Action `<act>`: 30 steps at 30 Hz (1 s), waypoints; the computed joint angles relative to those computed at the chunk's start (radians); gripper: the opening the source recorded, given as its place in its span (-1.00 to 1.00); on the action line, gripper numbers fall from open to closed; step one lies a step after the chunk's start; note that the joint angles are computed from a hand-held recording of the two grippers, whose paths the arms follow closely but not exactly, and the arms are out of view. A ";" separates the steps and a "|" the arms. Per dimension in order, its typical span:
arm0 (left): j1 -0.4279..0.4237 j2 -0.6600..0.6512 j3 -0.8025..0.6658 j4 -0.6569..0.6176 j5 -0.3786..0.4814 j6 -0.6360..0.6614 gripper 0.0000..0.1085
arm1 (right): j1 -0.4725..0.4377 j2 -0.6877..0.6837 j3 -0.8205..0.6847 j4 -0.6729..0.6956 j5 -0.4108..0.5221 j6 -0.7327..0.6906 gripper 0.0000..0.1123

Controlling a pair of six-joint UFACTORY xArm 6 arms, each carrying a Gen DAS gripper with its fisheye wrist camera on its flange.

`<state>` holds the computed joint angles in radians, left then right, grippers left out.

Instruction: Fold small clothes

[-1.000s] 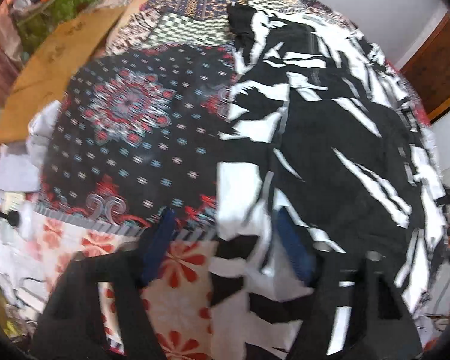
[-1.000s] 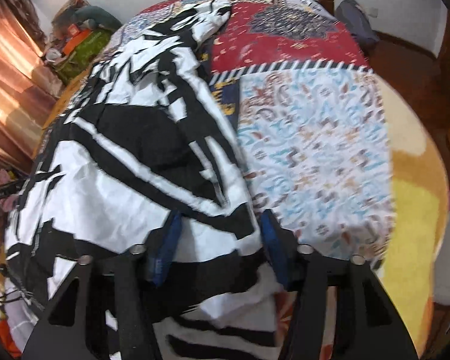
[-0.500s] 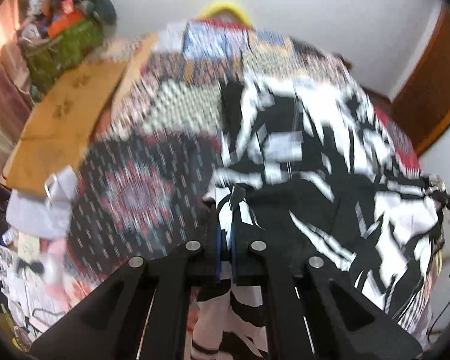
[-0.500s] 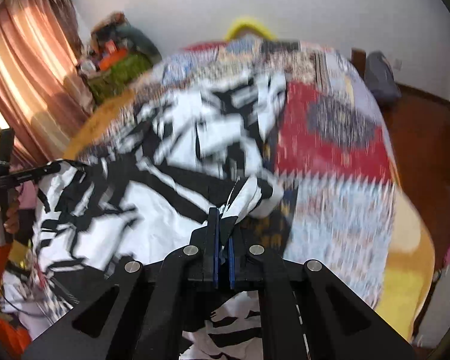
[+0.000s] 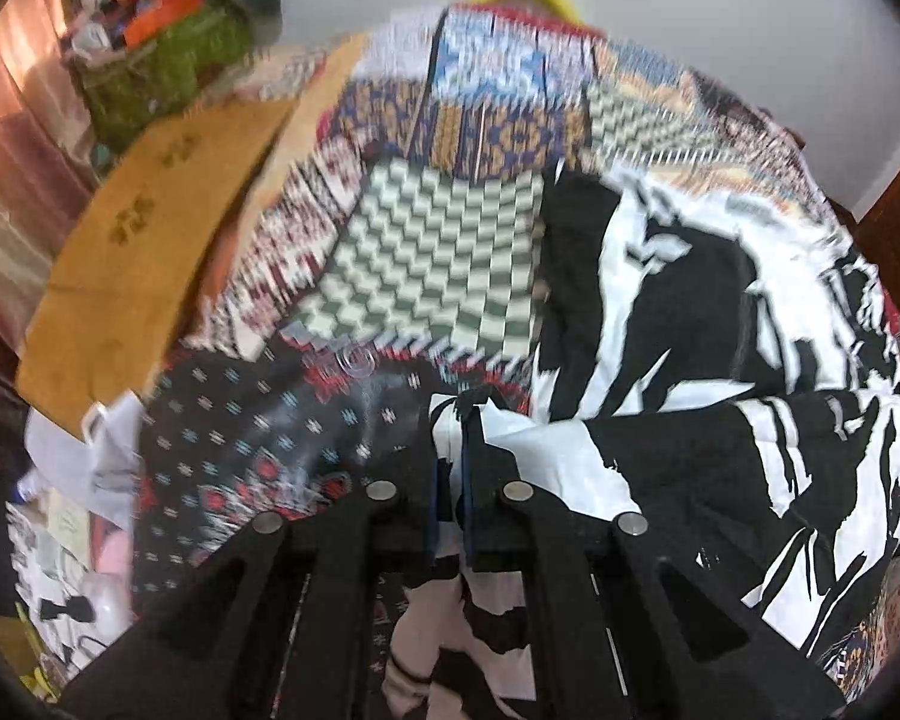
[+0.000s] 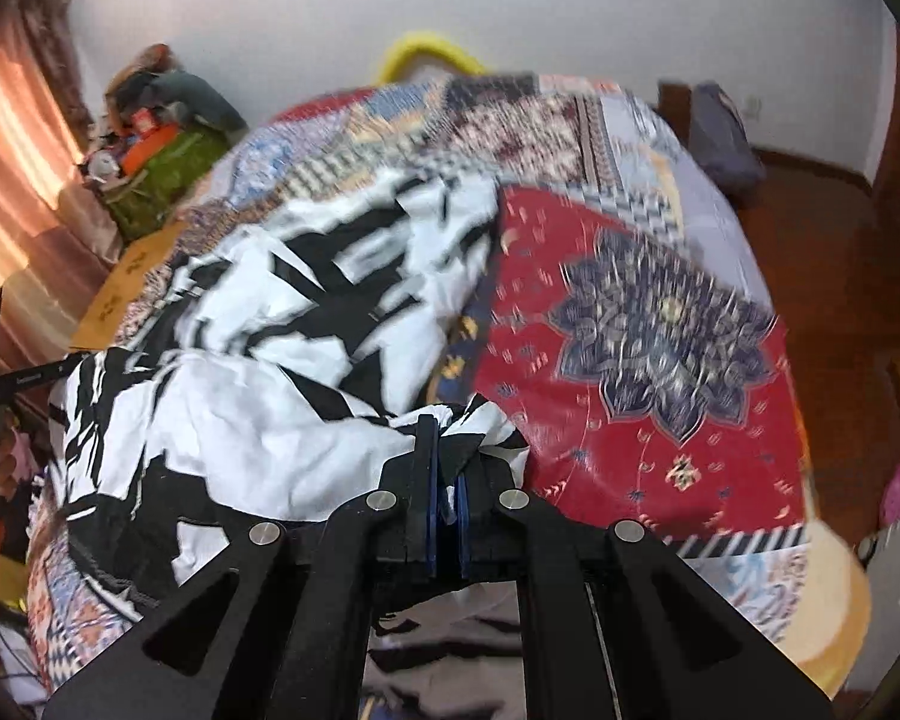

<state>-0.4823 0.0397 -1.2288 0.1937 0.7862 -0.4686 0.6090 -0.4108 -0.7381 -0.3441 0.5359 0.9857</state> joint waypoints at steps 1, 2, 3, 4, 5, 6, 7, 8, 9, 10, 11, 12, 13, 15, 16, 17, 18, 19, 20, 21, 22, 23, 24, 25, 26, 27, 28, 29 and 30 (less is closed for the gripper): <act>0.003 0.006 0.004 -0.015 0.000 0.008 -0.86 | 0.002 -0.007 0.010 0.015 0.005 -0.008 -0.92; 0.004 0.006 0.011 -0.027 -0.003 0.019 -0.81 | 0.003 -0.009 0.015 0.019 0.002 -0.008 -0.92; 0.004 0.001 0.019 -0.026 -0.002 0.026 -0.71 | 0.007 -0.017 0.022 0.018 0.003 -0.004 -0.90; 0.002 -0.007 0.026 -0.016 0.001 0.027 -0.64 | 0.010 -0.025 0.026 0.021 0.008 0.000 -0.87; 0.001 -0.023 0.038 0.000 0.002 0.027 -0.47 | 0.014 -0.031 0.025 0.026 0.019 -0.001 -0.84; -0.001 -0.033 0.042 0.008 0.001 0.028 -0.29 | 0.017 -0.036 0.021 0.031 0.033 -0.003 -0.75; -0.001 -0.054 0.058 0.013 -0.007 0.031 -0.21 | 0.023 -0.049 0.019 0.033 0.055 -0.002 -0.64; 0.000 -0.081 0.078 0.012 -0.017 0.036 -0.10 | 0.028 -0.062 0.019 0.032 0.069 -0.002 -0.57; 0.002 -0.101 0.093 0.008 -0.022 0.042 -0.02 | 0.030 -0.073 0.023 0.027 0.073 -0.002 -0.47; 0.004 -0.128 0.114 0.002 -0.026 0.046 0.02 | 0.041 -0.095 0.028 0.005 0.086 0.014 -0.37; 0.006 -0.155 0.136 -0.006 -0.027 0.049 0.08 | 0.050 -0.110 0.032 -0.008 0.096 0.023 -0.33; 0.010 -0.172 0.150 -0.015 -0.026 0.056 0.10 | 0.064 -0.136 0.041 -0.021 0.111 0.037 -0.27; 0.013 -0.199 0.176 -0.028 -0.025 0.064 0.10 | 0.067 -0.137 0.041 -0.025 0.111 0.039 -0.26; 0.017 -0.240 0.218 -0.046 -0.018 0.077 0.11 | 0.087 -0.171 0.058 -0.037 0.130 0.058 -0.26; 0.018 -0.260 0.241 -0.052 -0.015 0.082 0.11 | 0.096 -0.183 0.066 -0.039 0.138 0.066 -0.26; 0.019 -0.274 0.261 -0.059 -0.012 0.084 0.11 | 0.108 -0.198 0.077 -0.043 0.151 0.078 -0.26; 0.022 -0.290 0.285 -0.075 -0.007 0.089 0.11 | 0.116 -0.203 0.084 -0.046 0.156 0.090 -0.26; 0.025 -0.303 0.308 -0.097 -0.003 0.098 0.11 | 0.123 -0.217 0.103 -0.039 0.157 0.102 -0.26; 0.026 -0.314 0.327 -0.114 0.001 0.103 0.11 | 0.127 -0.224 0.118 -0.026 0.159 0.106 -0.26; 0.028 -0.322 0.346 -0.140 0.007 0.114 0.11 | 0.129 -0.224 0.125 -0.019 0.159 0.110 -0.26; 0.029 -0.325 0.360 -0.163 0.014 0.129 0.11 | 0.131 -0.228 0.142 -0.005 0.153 0.122 -0.26; 0.028 -0.326 0.371 -0.171 0.017 0.133 0.11 | 0.134 -0.229 0.152 0.008 0.149 0.128 -0.26; 0.028 -0.326 0.385 -0.187 0.018 0.137 0.11 | 0.133 -0.225 0.165 0.031 0.138 0.126 -0.26; 0.029 -0.323 0.394 -0.211 0.020 0.145 0.11 | 0.135 -0.220 0.174 0.051 0.131 0.125 -0.26; 0.027 -0.322 0.403 -0.224 0.015 0.144 0.11 | 0.134 -0.213 0.177 0.061 0.124 0.124 -0.26; 0.022 -0.327 0.414 -0.217 0.005 0.134 0.10 | 0.135 -0.202 0.180 0.065 0.115 0.123 -0.26; 0.016 -0.333 0.424 -0.208 -0.007 0.127 0.06 | 0.139 -0.197 0.181 0.061 0.110 0.128 -0.26; 0.010 -0.339 0.432 -0.215 -0.020 0.136 -0.12 | 0.141 -0.187 0.180 0.056 0.106 0.130 -0.26; 0.002 -0.347 0.444 -0.234 -0.039 0.152 -0.34 | 0.142 -0.181 0.176 0.049 0.108 0.133 -0.25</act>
<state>-0.4804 -0.3070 -0.7845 -0.0401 0.7474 -0.3170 0.7509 -0.5916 -0.5617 -0.2950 0.6436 1.1184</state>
